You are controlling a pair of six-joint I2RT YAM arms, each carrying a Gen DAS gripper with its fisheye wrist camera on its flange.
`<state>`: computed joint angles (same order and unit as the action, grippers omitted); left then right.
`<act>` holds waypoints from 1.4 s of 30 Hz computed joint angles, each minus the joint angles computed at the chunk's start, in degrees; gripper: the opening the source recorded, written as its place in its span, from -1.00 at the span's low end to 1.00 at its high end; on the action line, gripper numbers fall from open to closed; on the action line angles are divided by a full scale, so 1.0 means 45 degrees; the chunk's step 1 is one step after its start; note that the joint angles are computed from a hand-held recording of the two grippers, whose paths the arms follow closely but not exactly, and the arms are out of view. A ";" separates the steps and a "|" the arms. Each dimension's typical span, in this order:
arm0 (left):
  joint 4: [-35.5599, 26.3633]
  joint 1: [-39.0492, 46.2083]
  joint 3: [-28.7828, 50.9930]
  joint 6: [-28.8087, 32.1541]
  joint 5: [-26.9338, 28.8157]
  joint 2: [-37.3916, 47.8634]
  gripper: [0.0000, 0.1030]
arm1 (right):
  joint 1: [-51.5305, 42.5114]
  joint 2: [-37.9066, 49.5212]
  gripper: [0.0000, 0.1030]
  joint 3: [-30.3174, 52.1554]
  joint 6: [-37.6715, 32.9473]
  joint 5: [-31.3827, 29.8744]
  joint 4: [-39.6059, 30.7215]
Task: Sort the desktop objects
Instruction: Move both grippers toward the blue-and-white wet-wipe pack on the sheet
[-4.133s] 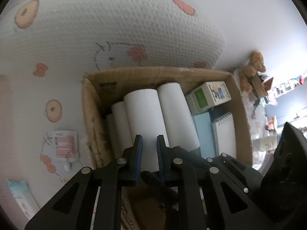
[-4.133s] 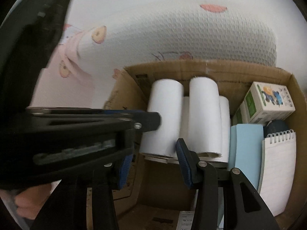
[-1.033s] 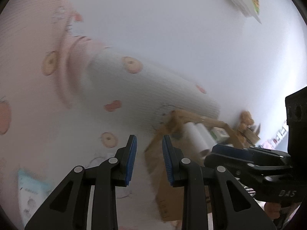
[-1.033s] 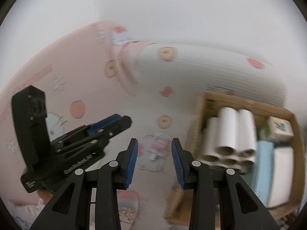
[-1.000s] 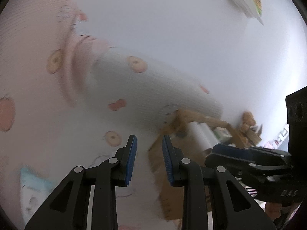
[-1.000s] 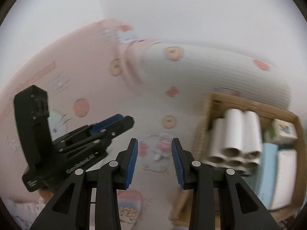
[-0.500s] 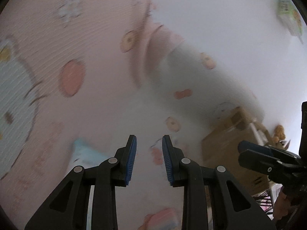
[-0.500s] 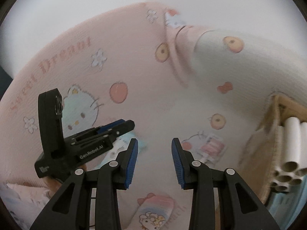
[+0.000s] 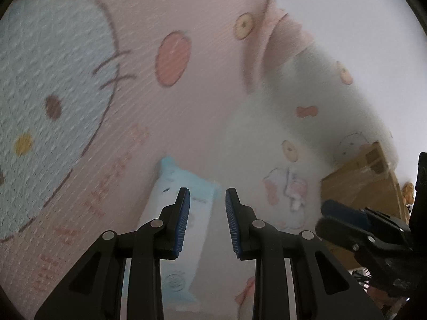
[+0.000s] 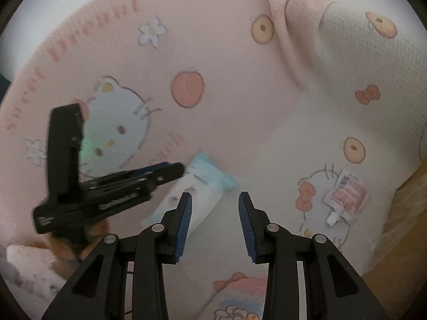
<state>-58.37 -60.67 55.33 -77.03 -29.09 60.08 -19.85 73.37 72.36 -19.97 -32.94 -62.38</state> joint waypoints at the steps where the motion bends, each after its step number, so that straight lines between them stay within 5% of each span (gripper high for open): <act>1: -0.0071 0.0125 -0.0105 0.0000 0.0165 -0.0119 -0.41 | 0.0100 0.0012 -0.37 -0.0172 0.0118 0.0091 0.0274; 11: -0.0488 0.2244 -0.1280 0.0852 0.2478 -0.1286 -0.34 | 0.1443 0.1303 -0.37 -0.1510 0.1774 -0.0396 0.1924; 16: -0.0672 0.2452 -0.1308 0.1091 0.2607 -0.1000 -0.32 | 0.1797 0.1511 -0.37 -0.2084 0.2423 -0.0587 0.2559; 24: 0.0247 0.3561 -0.2014 0.1971 0.4627 -0.1133 -0.25 | 0.2410 0.1828 -0.37 -0.2493 0.2669 -0.0306 0.2892; 42: 0.3213 0.3812 -0.2165 0.2373 0.5240 0.0661 -0.19 | 0.2726 0.1954 -0.37 -0.2988 0.1734 0.0525 0.4279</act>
